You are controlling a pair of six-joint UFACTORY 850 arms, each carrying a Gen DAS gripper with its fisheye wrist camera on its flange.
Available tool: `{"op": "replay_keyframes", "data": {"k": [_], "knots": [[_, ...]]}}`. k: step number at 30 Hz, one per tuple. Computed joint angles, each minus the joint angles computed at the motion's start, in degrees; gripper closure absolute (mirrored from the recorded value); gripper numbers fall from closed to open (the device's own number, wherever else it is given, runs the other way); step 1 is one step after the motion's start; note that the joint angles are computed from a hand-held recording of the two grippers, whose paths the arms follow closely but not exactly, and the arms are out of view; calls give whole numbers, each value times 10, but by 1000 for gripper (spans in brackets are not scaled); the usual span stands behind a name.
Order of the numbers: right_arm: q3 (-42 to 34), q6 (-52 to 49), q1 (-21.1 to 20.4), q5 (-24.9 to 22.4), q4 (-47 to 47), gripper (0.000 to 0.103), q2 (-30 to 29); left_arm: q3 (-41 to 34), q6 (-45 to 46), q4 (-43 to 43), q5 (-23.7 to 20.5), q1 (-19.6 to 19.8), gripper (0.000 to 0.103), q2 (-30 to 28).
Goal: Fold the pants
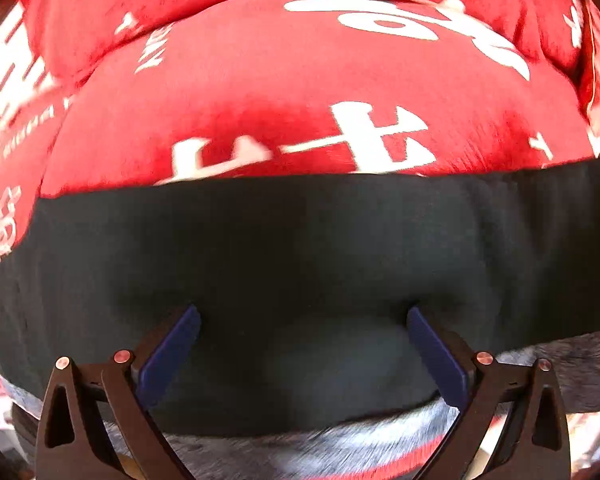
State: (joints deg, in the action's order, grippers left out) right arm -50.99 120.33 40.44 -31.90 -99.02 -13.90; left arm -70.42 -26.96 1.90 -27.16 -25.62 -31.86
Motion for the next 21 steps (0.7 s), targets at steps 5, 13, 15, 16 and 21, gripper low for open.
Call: {"op": "replay_keyframes", "data": {"k": [5, 13, 15, 16, 21], "knots": [[-64, -136, 83, -101, 76, 81, -55, 79, 177, -183, 39, 74, 0, 67], [-199, -274, 138, -140, 168, 81, -181, 174, 253, -260, 84, 182, 0, 145], [-230, -322, 146, -126, 199, 81, -216, 191, 289, -288, 83, 206, 0, 151], [-234, -333, 150, -119, 208, 81, -223, 197, 296, -291, 83, 212, 0, 151], [-277, -429, 169, -141, 263, 81, -282, 209, 361, -352, 77, 233, 0, 138]]}}
